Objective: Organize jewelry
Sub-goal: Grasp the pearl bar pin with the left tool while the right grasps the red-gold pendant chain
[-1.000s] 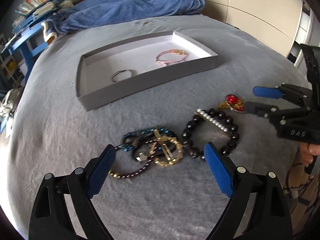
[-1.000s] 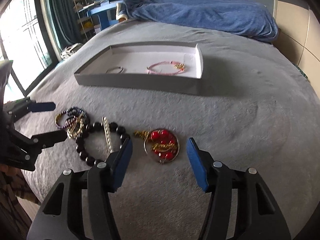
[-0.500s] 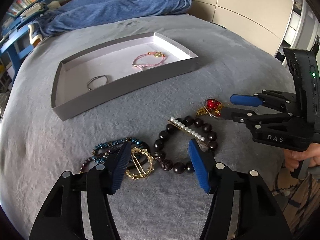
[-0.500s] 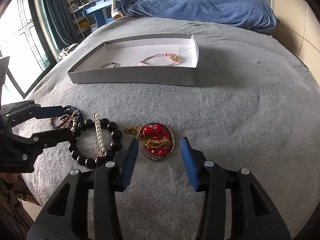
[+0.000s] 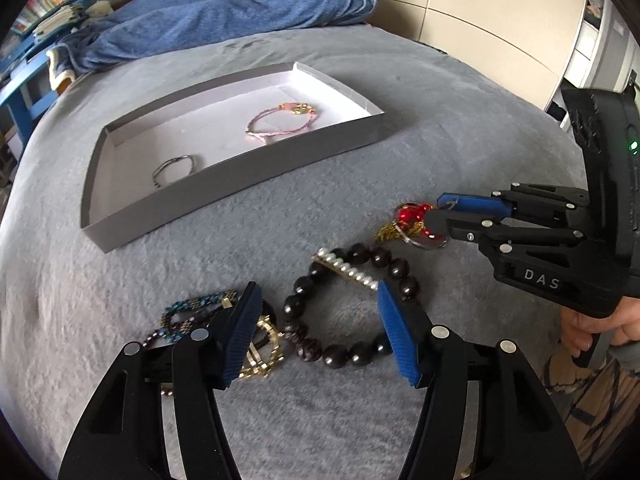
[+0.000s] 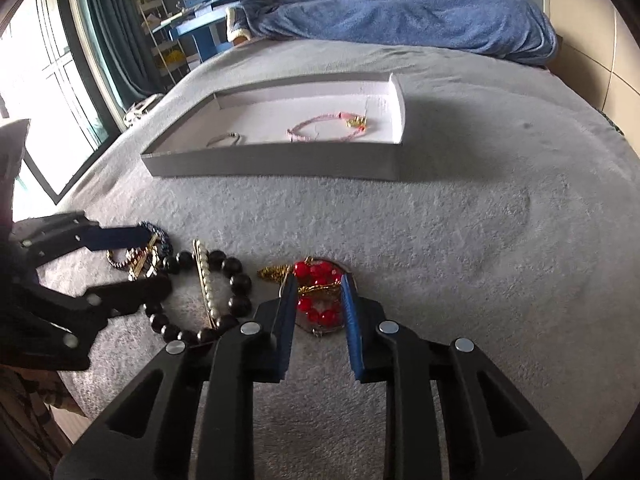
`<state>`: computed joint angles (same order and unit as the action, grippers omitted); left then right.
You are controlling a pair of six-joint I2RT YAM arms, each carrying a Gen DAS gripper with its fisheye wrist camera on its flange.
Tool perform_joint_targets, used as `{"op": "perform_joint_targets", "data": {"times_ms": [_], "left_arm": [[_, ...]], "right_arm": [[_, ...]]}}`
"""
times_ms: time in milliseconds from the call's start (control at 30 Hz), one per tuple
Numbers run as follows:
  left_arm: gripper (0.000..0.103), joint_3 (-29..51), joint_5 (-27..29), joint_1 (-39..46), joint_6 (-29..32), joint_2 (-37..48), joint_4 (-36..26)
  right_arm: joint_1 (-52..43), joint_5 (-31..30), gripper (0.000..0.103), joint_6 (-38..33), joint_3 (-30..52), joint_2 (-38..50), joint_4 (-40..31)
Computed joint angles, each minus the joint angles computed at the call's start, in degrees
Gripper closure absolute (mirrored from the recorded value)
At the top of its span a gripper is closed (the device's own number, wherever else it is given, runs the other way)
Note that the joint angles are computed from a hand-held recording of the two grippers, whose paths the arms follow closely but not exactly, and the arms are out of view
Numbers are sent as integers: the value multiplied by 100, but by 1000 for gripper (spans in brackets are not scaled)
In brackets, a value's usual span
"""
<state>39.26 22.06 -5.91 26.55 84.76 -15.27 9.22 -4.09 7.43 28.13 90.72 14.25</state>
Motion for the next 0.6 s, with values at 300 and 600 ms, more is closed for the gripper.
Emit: {"op": "perform_joint_targets", "data": {"times_ms": [300,600], "left_arm": [[56,215,102,-254,-153,369,-250],[58,700,310,-293,-790,1163,-324]], "right_arm": [[-84,-164,81,23,-207,-540,82],[5,-177,81,10,-221,-704,94]]}}
